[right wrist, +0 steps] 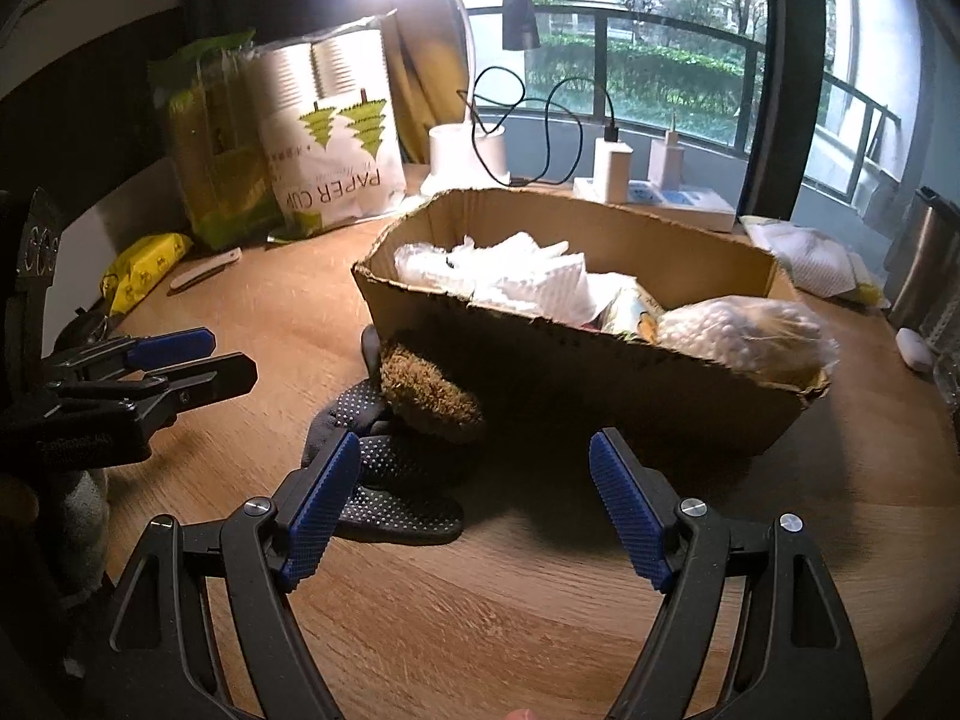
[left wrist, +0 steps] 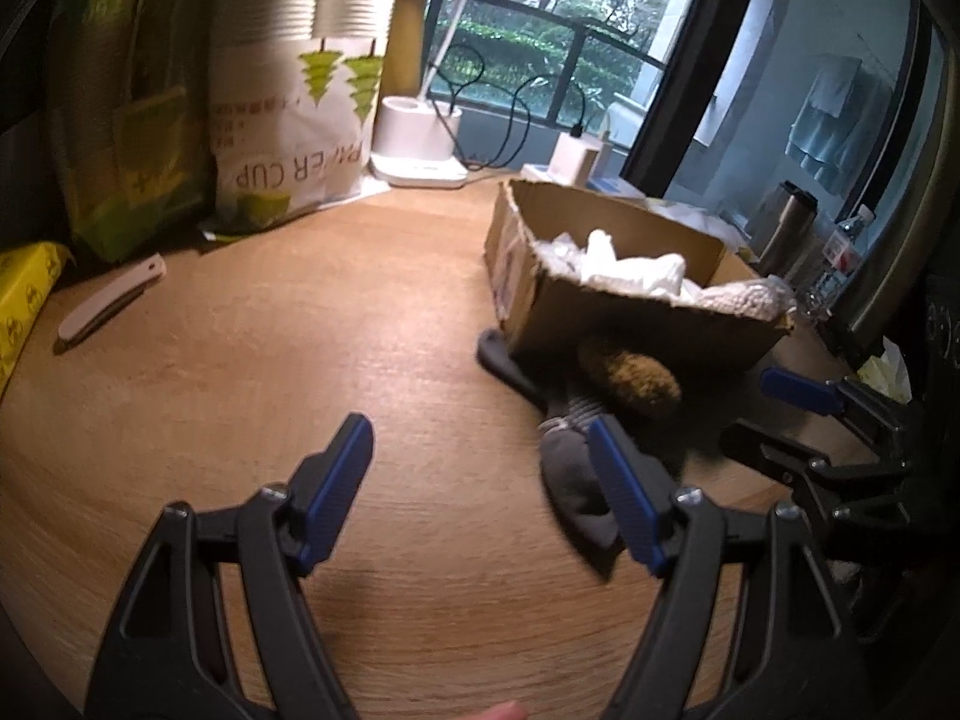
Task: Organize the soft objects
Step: 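Reach both tools toward the brown fuzzy toy and grey glove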
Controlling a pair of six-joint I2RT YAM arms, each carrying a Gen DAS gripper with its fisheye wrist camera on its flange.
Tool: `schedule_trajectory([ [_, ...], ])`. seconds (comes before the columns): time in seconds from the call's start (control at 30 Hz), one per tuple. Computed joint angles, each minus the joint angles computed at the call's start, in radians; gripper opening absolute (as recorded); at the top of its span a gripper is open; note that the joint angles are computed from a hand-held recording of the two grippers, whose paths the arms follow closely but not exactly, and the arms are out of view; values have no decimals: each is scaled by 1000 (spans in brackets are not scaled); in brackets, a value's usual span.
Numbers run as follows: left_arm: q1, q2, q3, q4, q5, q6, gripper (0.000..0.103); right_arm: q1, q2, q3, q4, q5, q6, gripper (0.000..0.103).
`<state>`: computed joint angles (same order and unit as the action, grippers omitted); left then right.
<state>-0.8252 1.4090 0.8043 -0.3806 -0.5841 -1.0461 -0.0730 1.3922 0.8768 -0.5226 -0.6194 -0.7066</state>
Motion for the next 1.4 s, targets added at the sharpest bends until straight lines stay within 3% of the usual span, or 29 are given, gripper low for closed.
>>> schedule_trajectory([
  [0.9,134,28,-66,111,113,70,76,190,198,79,109,104,125,82],
  [1.17,152,39,-76,131,131,75,76,211,255,125,85,96,149,82],
  [1.27,151,49,-69,126,131,74,76,207,263,134,70,82,146,76],
  [1.4,146,62,-51,110,123,72,76,198,262,136,58,68,133,60],
])
